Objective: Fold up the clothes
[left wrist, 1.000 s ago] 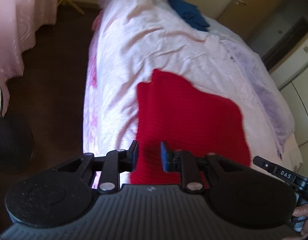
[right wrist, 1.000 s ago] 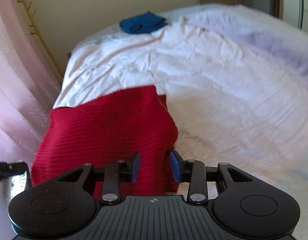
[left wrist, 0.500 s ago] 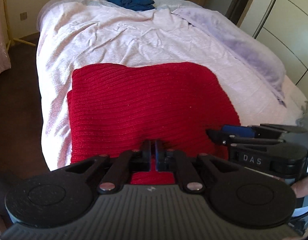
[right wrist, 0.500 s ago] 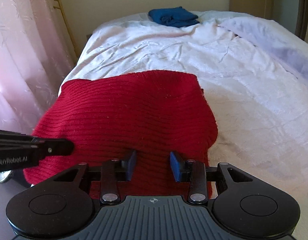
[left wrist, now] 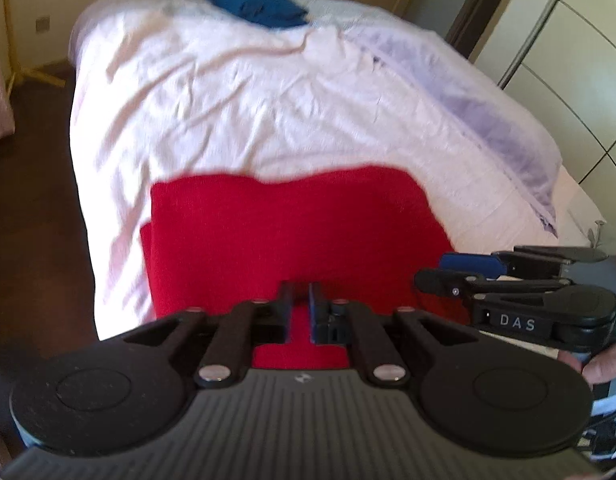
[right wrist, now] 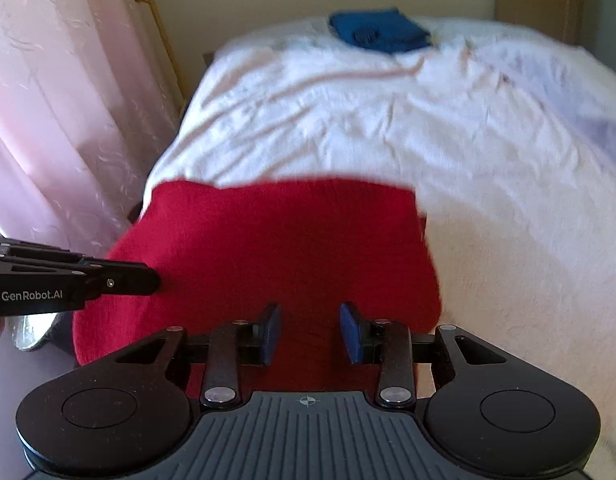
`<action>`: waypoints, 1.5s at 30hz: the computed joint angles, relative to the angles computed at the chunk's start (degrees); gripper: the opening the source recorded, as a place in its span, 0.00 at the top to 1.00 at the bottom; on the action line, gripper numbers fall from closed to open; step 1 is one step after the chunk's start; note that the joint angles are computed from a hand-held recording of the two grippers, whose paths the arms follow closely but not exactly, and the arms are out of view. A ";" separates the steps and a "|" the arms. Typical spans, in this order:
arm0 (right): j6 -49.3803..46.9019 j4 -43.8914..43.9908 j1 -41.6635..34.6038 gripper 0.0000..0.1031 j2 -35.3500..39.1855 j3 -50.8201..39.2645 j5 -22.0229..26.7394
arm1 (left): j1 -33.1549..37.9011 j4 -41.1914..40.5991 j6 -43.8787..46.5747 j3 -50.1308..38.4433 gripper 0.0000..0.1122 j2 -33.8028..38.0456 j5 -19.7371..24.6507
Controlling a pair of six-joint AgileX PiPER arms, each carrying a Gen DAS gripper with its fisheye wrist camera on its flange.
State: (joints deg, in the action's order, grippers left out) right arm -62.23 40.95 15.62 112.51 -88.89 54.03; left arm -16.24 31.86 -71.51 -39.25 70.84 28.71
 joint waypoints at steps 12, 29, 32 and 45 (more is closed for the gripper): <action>3.18 -4.30 5.35 0.65 14.37 -12.26 -6.73 | 7.84 16.13 -6.66 -3.62 0.85 16.91 -8.82; 11.42 -2.76 3.36 0.65 19.27 -24.79 -1.89 | 19.54 7.29 -2.22 -0.89 0.93 13.39 -10.34; 9.99 -1.58 1.79 0.65 15.12 -20.56 -1.70 | 17.19 1.45 0.43 0.47 0.93 6.94 -4.51; 5.05 -2.52 -2.72 0.65 -4.23 7.76 -2.62 | -2.72 -3.45 -10.44 -0.39 0.87 -2.40 19.65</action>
State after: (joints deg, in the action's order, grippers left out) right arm -57.18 38.43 12.90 108.28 -81.13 51.40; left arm -18.96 28.42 -81.95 -39.63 68.44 48.35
